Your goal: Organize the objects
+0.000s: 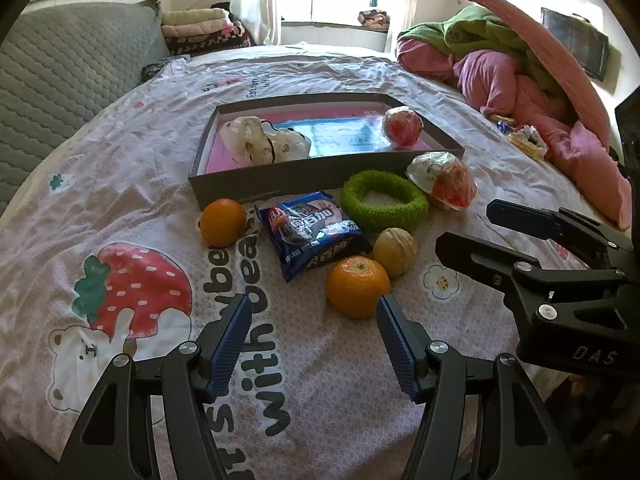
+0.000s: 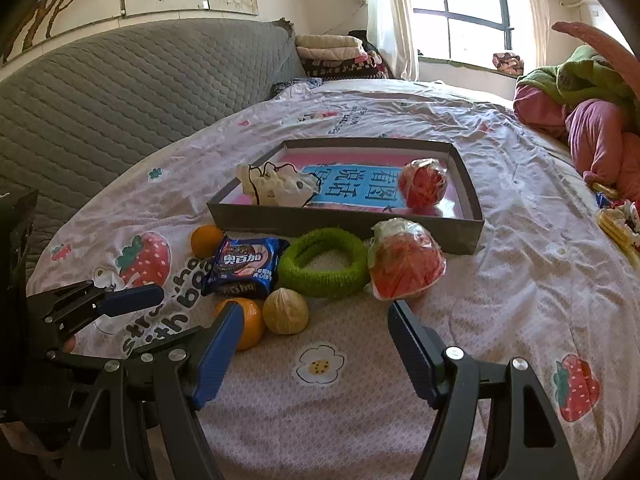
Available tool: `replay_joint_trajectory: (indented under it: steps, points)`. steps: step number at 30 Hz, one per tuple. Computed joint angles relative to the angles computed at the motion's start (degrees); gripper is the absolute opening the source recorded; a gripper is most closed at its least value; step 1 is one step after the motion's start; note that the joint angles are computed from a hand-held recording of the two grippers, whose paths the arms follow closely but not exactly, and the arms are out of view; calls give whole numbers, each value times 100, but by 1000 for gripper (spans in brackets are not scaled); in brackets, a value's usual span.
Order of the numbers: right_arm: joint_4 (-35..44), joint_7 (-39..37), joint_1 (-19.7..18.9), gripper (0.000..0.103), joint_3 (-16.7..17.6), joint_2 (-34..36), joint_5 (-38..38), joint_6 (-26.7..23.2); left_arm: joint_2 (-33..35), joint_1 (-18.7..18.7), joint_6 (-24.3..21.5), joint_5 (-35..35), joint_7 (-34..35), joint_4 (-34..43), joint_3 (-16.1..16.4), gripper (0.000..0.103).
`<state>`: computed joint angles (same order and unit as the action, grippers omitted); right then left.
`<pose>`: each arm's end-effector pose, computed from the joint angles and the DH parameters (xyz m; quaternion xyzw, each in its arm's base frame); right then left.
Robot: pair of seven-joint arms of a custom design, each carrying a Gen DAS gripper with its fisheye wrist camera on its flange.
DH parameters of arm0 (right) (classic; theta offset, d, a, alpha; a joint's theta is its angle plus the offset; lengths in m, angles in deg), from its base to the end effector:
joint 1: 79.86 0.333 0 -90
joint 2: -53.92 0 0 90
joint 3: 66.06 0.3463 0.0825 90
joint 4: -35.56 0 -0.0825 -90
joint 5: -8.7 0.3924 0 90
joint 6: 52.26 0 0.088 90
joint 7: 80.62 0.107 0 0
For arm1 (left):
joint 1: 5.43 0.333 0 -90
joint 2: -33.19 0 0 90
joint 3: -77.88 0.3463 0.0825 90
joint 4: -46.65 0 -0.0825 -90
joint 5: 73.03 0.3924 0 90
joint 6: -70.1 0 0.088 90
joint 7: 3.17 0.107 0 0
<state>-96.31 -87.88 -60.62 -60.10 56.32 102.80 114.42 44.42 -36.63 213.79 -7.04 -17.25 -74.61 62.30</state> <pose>0.4979 0.1668 0.3706 -0.8055 0.4293 -0.1301 0.3872 0.4074 -0.4368 0.3657 -0.6981 0.6212 -0.2554 0.2483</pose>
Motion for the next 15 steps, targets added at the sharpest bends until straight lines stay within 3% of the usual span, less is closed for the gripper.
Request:
replay_joint_trajectory:
  steps: [15]
  points:
    - [-13, 744, -44, 74, 20, 126, -751, -118, 130, -3, 304, 0, 47, 45, 57, 66]
